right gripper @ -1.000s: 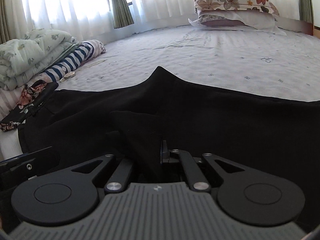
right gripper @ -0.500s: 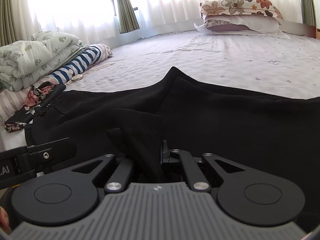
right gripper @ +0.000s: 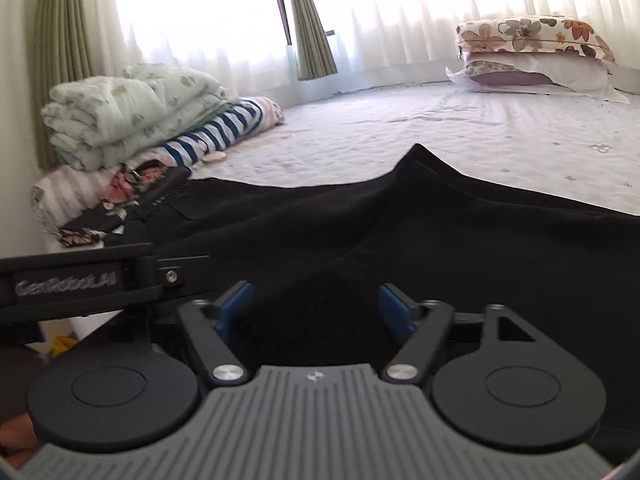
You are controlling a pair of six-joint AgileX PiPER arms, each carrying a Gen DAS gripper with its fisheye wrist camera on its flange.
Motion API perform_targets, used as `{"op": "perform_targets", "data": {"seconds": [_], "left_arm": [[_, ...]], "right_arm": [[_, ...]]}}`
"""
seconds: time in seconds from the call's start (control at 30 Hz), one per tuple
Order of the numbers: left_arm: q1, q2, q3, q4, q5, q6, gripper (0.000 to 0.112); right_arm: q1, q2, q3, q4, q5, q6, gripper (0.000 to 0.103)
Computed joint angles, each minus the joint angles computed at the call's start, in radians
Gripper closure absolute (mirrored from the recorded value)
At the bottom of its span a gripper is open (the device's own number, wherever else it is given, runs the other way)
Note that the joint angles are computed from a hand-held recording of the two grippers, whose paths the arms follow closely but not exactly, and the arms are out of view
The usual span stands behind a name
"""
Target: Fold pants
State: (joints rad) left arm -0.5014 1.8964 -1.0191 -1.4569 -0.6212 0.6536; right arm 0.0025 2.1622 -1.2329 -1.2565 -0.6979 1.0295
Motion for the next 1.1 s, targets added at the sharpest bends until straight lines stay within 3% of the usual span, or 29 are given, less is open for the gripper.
{"op": "perform_targets", "data": {"seconds": [0.23,0.33,0.47,0.53,0.57,0.63,0.67,0.7,0.77,0.87,1.03,1.1], "left_arm": [[0.022,-0.021,0.019,0.019,0.01,-0.053,0.028],[0.009,-0.029,0.022,0.027,0.008,-0.067,0.029],[-0.041,-0.028,0.01,0.079,0.002,-0.08,0.039],[-0.079,-0.017,-0.004,0.124,-0.005,-0.103,0.049],[-0.094,-0.009,-0.014,0.15,0.0,-0.117,0.052],[-0.116,0.012,-0.041,0.195,0.022,-0.129,0.069],[-0.129,0.029,-0.066,0.199,0.041,-0.114,0.073],[-0.137,0.046,-0.092,0.189,0.058,-0.09,0.078],[-0.157,0.086,-0.142,0.184,0.078,-0.064,0.082],[-0.19,0.154,-0.223,0.097,0.057,0.048,0.082],[-0.207,0.225,-0.296,-0.079,0.03,0.201,0.084],[-0.205,0.232,-0.284,-0.06,0.011,0.185,0.087]], "right_arm": [[-0.043,-0.096,0.172,0.172,-0.037,-0.241,0.01],[-0.088,-0.14,0.262,0.288,-0.081,-0.365,0.002],[-0.135,-0.192,0.405,0.606,-0.151,-0.661,0.001],[-0.154,-0.202,0.456,0.765,-0.194,-0.798,0.001],[-0.168,-0.203,0.47,0.818,-0.212,-0.838,0.005],[-0.213,-0.204,0.479,0.841,-0.226,-0.845,0.026],[-0.232,-0.204,0.478,0.85,-0.221,-0.841,0.045],[-0.242,-0.204,0.475,0.88,-0.205,-0.85,0.057],[-0.255,-0.193,0.47,0.938,-0.194,-0.879,0.068],[-0.269,-0.156,0.465,0.988,-0.213,-0.915,0.076],[-0.283,-0.1,0.467,1.003,-0.232,-0.957,0.077],[-0.283,-0.083,0.475,1.01,-0.25,-0.984,0.078]]}}
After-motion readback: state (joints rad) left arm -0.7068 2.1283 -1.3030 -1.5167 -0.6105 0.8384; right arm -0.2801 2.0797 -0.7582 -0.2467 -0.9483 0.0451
